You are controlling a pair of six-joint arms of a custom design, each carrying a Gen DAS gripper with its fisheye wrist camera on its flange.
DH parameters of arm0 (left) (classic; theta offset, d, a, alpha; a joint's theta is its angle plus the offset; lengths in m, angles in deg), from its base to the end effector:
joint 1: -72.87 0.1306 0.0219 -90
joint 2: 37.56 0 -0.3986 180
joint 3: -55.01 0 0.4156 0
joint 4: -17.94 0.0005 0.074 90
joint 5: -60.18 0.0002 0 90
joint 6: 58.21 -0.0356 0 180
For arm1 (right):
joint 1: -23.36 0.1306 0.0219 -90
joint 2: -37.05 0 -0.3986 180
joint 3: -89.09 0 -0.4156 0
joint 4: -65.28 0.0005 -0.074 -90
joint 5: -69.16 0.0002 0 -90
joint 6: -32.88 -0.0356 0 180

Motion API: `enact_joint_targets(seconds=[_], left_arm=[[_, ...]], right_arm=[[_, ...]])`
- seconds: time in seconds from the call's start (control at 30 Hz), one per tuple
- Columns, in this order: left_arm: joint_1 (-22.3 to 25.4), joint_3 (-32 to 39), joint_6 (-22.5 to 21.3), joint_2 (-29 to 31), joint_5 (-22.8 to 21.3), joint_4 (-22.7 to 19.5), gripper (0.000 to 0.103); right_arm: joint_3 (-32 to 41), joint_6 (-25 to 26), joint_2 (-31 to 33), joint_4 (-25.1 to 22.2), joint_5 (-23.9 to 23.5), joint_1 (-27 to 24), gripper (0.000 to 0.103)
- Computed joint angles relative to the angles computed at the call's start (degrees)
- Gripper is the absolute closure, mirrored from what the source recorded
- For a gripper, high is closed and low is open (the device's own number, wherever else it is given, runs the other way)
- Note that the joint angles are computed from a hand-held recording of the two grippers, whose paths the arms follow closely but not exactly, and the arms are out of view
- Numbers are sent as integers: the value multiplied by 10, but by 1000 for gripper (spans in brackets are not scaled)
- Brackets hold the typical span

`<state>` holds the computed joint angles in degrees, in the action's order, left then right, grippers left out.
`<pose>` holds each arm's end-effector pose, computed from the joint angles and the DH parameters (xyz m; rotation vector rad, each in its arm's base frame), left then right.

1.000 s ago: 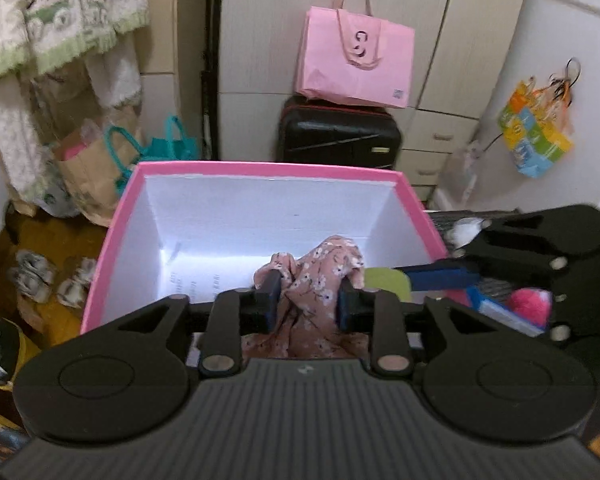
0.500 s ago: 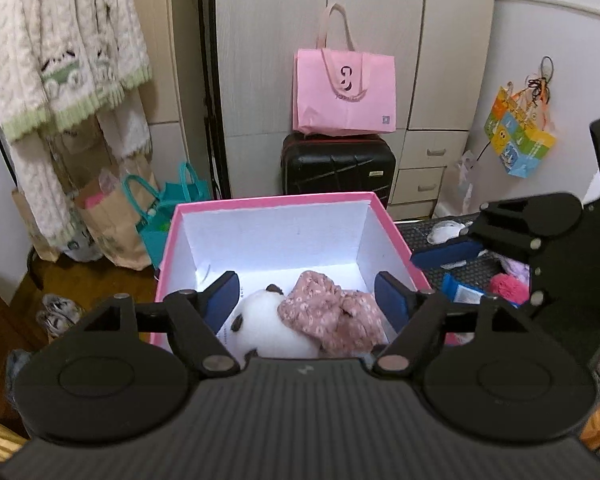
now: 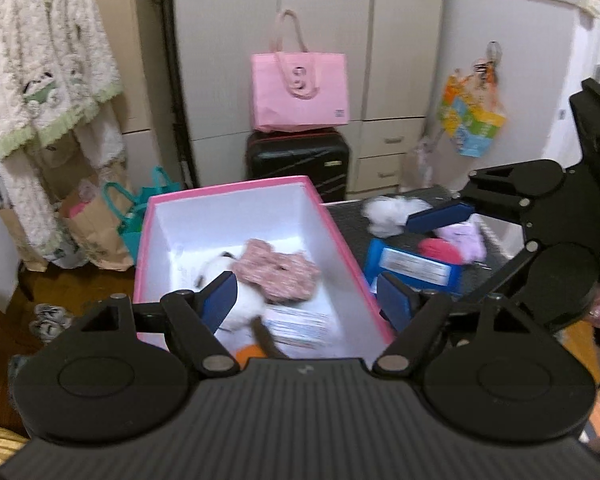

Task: Organize soft objects
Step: 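Move both tools back to the blue wipes packet on the table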

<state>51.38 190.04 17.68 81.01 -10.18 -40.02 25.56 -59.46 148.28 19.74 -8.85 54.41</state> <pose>0.6389 -0.2649 0.5270 0.8660 2.1158 -0.4598 0.5720 0.3352 0.4696 -0.4527 2.2110 0.0732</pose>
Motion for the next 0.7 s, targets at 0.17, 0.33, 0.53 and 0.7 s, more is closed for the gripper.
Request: enact_joint_targets(seconds=[0.17,0.33,0.53,0.7], left_arm=[[-16,-56,-25,-46,17,16,27],[-36,-86,-48,-67,39,17,27],[-65,-79,-51,-51,61,7,27],[-89,-58,-46,-16,52,-1,27]], right_arm=[[-86,-15,-71,33,11,3,20],[-172,-25,-138,72,34,4,18],[-263,-67,-190,114,27,-7,17],[-325,-121,-205,154,0,-28,17]])
